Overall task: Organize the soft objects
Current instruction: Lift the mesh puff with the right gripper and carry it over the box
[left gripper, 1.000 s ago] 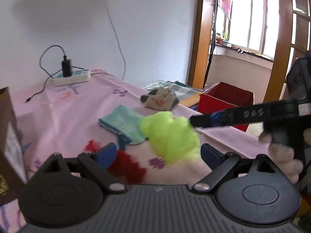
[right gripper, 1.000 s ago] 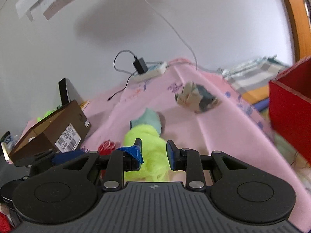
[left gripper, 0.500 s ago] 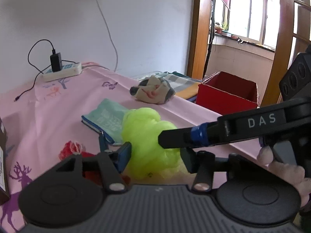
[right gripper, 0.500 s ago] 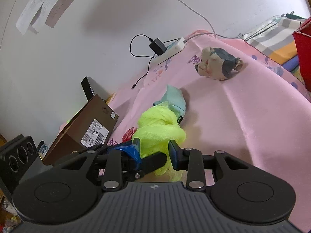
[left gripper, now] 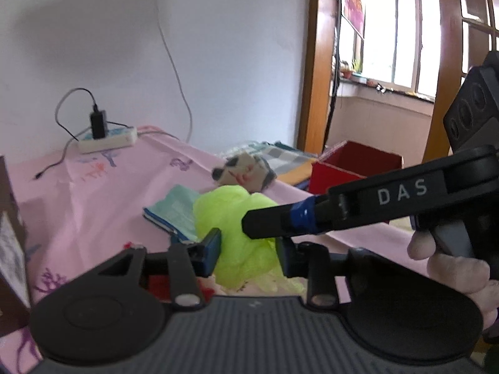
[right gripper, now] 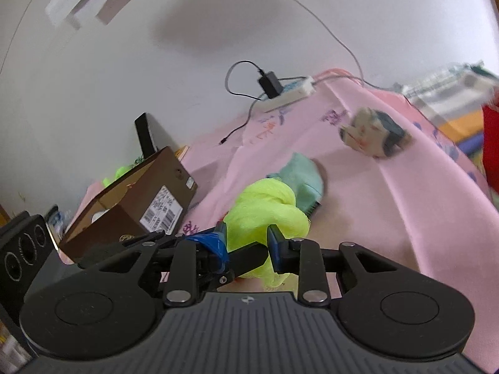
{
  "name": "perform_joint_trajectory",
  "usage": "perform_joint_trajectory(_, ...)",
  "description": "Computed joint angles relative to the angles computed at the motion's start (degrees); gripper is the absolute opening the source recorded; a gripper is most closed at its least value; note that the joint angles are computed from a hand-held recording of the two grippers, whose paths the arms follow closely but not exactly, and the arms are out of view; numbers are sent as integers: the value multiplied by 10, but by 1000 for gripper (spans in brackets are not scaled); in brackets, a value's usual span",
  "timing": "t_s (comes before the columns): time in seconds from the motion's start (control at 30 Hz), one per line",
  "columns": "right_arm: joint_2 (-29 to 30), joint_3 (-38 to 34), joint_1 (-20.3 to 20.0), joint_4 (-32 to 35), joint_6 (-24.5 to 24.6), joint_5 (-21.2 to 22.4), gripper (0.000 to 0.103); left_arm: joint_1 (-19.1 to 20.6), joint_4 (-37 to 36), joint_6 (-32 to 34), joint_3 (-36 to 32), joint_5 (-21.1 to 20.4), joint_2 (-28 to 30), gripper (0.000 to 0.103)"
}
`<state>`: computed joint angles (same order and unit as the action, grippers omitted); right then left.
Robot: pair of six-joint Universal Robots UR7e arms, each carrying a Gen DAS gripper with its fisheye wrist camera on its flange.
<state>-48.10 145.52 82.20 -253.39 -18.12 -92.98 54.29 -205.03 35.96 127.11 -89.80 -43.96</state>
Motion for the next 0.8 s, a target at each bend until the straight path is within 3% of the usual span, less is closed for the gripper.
perform_joint_trajectory(0.37, 15, -70, 114, 51, -41, -56, 10, 9, -25, 32, 27, 15, -89, 29)
perform_joint_trajectory(0.6, 43, -164, 156, 122, -66, -12, 10, 37, -15, 49, -1, 37, -147, 29)
perform_joint_trajectory(0.8, 87, -259, 158, 199, -55, 48, 10, 71, 13, 63, -45, 68, -164, 29)
